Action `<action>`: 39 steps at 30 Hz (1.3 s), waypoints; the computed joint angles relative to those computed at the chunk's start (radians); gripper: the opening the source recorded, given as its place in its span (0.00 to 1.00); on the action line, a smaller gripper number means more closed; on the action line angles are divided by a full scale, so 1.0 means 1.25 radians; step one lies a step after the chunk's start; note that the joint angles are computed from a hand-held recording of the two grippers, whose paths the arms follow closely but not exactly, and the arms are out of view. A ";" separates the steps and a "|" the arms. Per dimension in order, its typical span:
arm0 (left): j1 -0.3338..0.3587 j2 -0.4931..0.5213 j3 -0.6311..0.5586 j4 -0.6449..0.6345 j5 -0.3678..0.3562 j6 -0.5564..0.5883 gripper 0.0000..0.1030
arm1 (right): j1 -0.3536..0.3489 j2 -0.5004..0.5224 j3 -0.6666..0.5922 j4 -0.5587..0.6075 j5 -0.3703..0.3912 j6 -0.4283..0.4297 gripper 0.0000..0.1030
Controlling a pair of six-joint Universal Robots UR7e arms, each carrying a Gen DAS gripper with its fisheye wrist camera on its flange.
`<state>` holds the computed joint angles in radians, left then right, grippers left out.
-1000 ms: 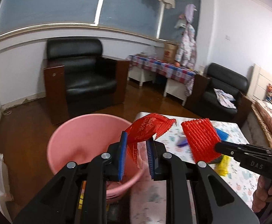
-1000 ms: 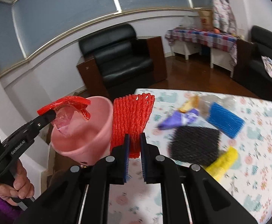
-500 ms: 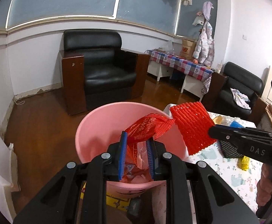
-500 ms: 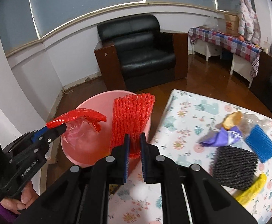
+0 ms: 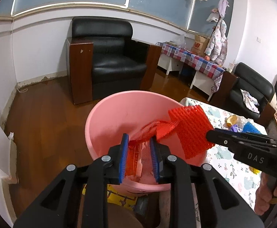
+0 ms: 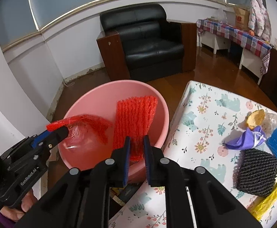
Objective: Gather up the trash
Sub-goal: 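Open both tools to drop the red items into the pink bucket, then move both open tools back over the remaining trash on the table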
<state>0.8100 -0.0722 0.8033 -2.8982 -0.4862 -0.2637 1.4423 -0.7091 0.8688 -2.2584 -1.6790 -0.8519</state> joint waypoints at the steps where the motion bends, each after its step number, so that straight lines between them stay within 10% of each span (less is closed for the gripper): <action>1: 0.001 -0.002 0.001 0.011 -0.003 -0.014 0.30 | -0.001 0.003 -0.006 0.007 0.001 0.004 0.17; 5: 0.005 -0.013 0.016 0.010 -0.021 -0.037 0.35 | -0.005 0.012 -0.020 0.019 0.008 0.012 0.31; 25: -0.019 0.037 -0.071 0.059 -0.024 0.011 0.35 | -0.050 -0.077 0.078 -0.054 0.033 -0.011 0.31; 39: -0.040 0.198 -0.368 0.222 -0.094 0.100 0.35 | -0.144 -0.137 0.059 -0.109 0.042 0.057 0.33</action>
